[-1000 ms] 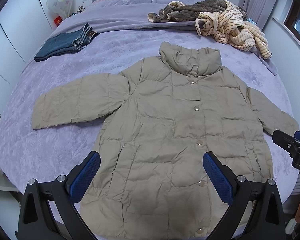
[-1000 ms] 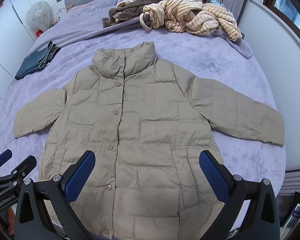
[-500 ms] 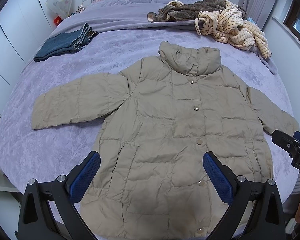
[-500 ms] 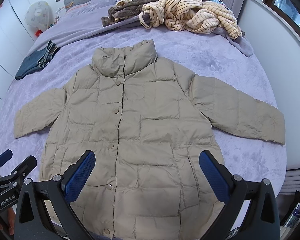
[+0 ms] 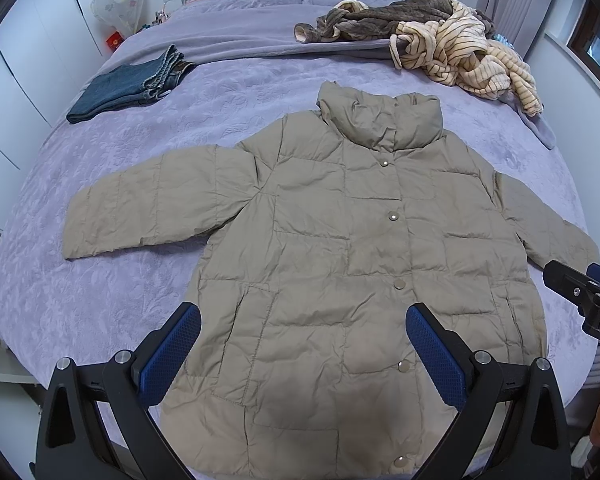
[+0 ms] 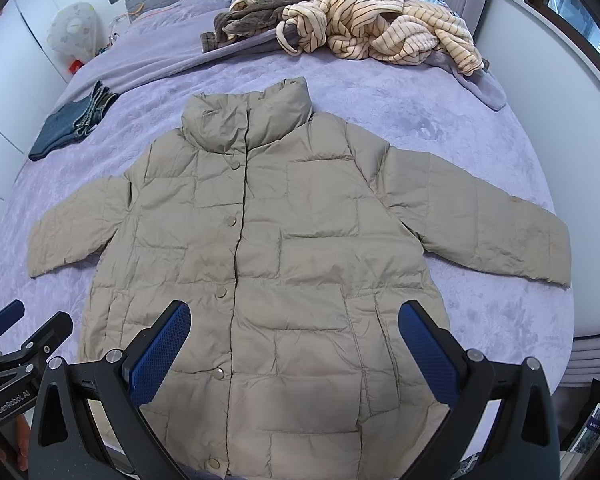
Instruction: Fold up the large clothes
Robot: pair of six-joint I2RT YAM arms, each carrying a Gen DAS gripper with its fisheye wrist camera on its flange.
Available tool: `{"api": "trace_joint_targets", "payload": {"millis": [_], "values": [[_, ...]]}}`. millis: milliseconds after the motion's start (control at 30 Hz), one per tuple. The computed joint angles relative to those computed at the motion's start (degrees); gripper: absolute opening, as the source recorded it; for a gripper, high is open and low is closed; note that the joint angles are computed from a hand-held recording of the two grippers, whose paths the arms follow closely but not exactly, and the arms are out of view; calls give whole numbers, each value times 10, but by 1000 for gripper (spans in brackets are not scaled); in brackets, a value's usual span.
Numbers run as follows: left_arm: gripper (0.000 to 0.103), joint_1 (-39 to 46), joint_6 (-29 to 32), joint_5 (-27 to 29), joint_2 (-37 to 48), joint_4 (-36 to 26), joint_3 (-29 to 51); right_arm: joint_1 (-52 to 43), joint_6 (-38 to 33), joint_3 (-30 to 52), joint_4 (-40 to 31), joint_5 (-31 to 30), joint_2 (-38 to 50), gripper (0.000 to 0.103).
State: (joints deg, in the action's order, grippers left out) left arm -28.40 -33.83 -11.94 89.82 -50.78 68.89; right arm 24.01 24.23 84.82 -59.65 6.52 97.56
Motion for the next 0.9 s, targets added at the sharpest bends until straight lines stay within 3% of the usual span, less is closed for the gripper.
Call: {"api": "trace_joint_targets", "payload": {"millis": [900], "values": [[103,1,3,1,1,4,-3,2,4,4,-5,1,3,103]]}}
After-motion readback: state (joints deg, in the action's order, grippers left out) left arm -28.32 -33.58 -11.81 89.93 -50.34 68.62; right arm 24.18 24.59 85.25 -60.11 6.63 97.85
